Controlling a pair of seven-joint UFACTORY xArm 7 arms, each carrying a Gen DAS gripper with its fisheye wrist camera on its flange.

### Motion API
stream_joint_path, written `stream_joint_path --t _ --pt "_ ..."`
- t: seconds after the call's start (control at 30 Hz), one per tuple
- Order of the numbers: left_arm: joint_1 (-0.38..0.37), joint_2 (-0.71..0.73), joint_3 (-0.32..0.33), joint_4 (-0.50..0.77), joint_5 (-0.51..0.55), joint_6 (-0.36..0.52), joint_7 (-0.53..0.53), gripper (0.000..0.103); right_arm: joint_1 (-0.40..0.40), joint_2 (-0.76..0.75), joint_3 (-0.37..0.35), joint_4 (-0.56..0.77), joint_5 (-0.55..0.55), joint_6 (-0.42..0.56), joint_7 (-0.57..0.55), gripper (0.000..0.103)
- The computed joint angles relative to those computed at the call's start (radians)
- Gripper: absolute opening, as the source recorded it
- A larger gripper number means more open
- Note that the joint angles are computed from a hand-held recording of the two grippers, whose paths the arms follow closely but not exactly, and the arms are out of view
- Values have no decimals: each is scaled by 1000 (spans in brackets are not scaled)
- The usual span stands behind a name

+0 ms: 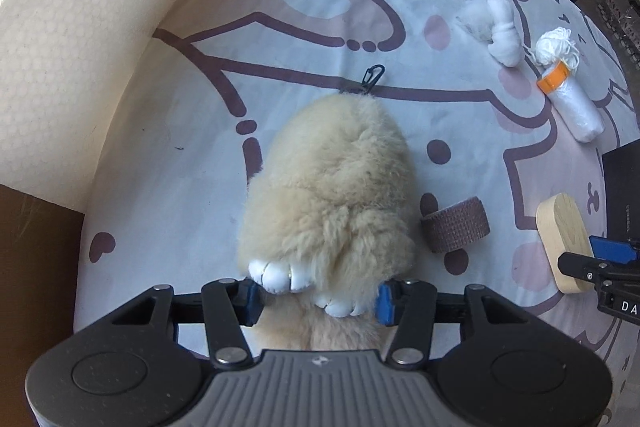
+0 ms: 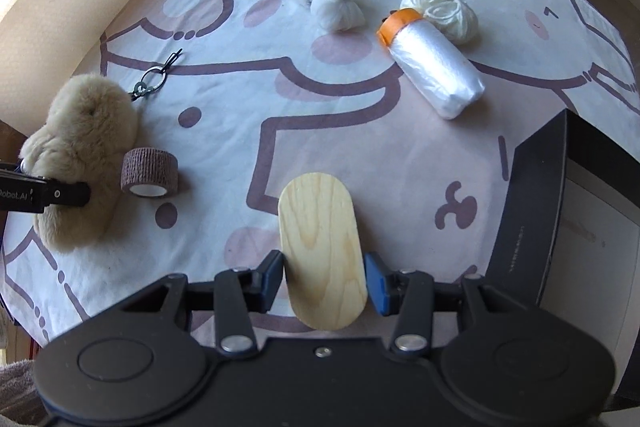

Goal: Organize objects
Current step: 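Close the left tool on the plush bunny while the right tool grasps the wooden brush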

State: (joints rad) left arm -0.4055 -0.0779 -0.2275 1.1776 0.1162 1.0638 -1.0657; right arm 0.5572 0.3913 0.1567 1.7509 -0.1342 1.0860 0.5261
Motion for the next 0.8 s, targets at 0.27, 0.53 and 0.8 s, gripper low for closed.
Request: stream_joint_path --t 0.27,0.53,0.8 --pt "-5 30 4 13 29 -16 25 77 -1 26 2 16 3 -1 -62 46" --pt "-2 38 9 -24 3 -85 29 77 4 58 -1 44 5 21 -96 46" --pt "-11 77 15 15 9 -41 51 57 12 75 -8 66 1 42 -117 45"
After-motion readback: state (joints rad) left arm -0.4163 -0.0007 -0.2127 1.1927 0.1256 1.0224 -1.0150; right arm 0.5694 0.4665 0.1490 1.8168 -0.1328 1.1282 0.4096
